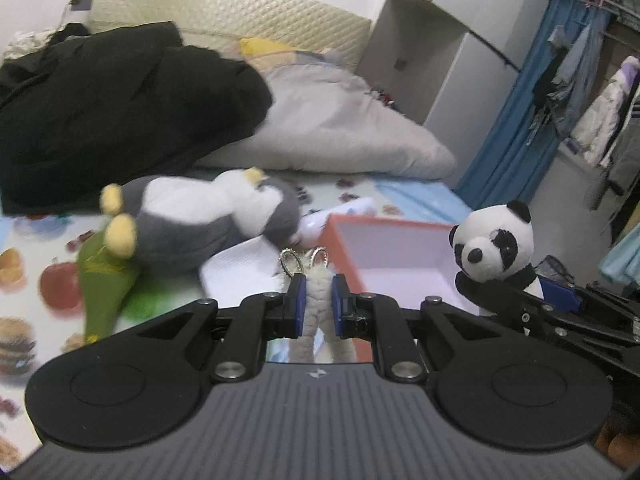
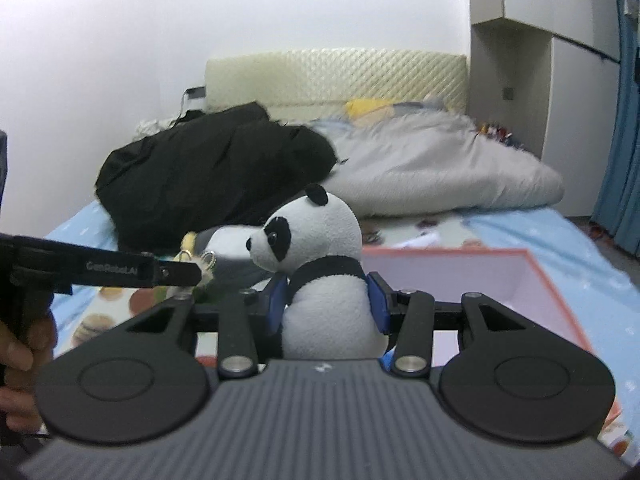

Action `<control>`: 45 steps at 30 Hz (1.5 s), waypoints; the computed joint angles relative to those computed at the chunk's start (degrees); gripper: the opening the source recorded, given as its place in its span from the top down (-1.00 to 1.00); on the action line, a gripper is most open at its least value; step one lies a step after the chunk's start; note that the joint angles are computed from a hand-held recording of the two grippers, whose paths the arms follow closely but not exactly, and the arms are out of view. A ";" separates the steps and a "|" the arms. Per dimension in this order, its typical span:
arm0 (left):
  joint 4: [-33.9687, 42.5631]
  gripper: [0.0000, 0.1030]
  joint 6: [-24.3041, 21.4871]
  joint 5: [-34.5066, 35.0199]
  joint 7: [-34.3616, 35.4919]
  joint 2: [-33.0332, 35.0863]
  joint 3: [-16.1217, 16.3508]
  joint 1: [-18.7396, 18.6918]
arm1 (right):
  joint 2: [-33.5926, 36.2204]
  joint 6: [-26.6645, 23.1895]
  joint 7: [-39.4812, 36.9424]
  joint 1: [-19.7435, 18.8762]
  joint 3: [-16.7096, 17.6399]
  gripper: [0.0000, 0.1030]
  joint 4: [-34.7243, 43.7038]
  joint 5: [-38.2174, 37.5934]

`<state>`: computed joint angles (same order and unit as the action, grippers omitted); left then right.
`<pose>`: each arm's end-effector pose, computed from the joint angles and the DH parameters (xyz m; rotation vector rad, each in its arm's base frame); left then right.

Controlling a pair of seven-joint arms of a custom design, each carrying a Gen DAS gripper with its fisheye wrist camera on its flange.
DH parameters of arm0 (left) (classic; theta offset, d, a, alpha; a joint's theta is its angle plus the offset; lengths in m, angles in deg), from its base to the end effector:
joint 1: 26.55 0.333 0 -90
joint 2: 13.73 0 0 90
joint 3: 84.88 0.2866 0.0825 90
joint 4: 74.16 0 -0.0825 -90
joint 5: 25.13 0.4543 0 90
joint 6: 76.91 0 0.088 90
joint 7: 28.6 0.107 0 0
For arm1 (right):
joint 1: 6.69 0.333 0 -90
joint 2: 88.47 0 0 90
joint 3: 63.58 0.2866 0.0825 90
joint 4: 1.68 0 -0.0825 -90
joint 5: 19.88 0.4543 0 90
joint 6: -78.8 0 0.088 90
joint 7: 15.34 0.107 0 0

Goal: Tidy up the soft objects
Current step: 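Carry the ring with left over the pink box while right carries the panda there, then open left to drop the ring into the box while right releases the panda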

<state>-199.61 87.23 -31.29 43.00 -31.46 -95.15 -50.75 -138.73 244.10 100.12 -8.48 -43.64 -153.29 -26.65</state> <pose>0.4833 -0.3351 0.5825 -1.6007 1.9847 -1.3008 0.4139 0.1578 0.5788 -1.5382 1.5230 -0.9317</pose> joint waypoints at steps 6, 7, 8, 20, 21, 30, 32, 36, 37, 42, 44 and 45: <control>10.47 0.68 -1.01 -1.27 3.86 8.72 -1.02 -0.65 | 1.03 -2.17 -0.96 -4.24 -1.71 0.09 2.76 -1.89; 12.41 0.68 -1.54 0.56 2.66 10.30 -2.09 0.26 | 1.38 -2.54 -1.18 -4.64 -2.40 0.09 3.10 -1.91; 14.44 0.68 -1.95 1.42 2.43 12.06 -2.83 0.69 | 1.77 -2.88 -1.65 -4.84 -3.09 0.09 3.37 -1.99; 35.04 0.68 -15.98 0.67 5.15 30.93 -8.71 1.81 | 9.89 -10.39 -6.93 -2.89 -11.91 0.09 5.80 2.06; 36.56 0.68 -17.16 1.44 4.81 32.33 -8.77 1.53 | 10.03 -10.98 -6.91 -2.77 -12.14 0.09 5.60 2.37; 40.11 0.67 -20.97 5.00 2.84 36.66 -8.87 0.56 | 12.62 -12.92 -9.43 -1.17 -14.46 0.08 4.33 4.37; 40.52 0.60 -21.65 5.79 2.26 37.03 -8.68 0.38 | 12.56 -13.00 -9.56 -0.82 -15.10 0.08 3.88 5.41; 39.70 0.19 -21.28 6.48 3.43 36.05 -8.87 0.55 | 11.59 -12.55 -8.54 -2.04 -14.60 -0.24 3.02 5.32; 38.91 0.18 -20.26 6.95 3.48 35.43 -8.80 0.47 | 11.10 -12.09 -8.60 -1.98 -14.71 -0.27 2.67 5.45; 36.07 0.18 -17.46 5.84 4.65 32.39 -9.36 1.00 | 8.29 -10.24 -7.81 -2.82 -13.84 -0.27 1.36 5.50; 34.32 0.18 -15.71 6.21 4.75 30.54 -9.25 0.96 | 6.62 -8.99 -7.29 -3.12 -13.16 -0.27 0.70 5.34; 33.40 0.18 -14.88 5.85 5.03 29.57 -9.31 1.12 | 5.97 -8.56 -7.15 -3.26 -12.86 -0.27 0.49 5.25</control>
<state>-166.21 72.36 -25.45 48.02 -1.89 -104.46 -49.63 -132.76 235.54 92.97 -11.74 -56.50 -152.80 -21.40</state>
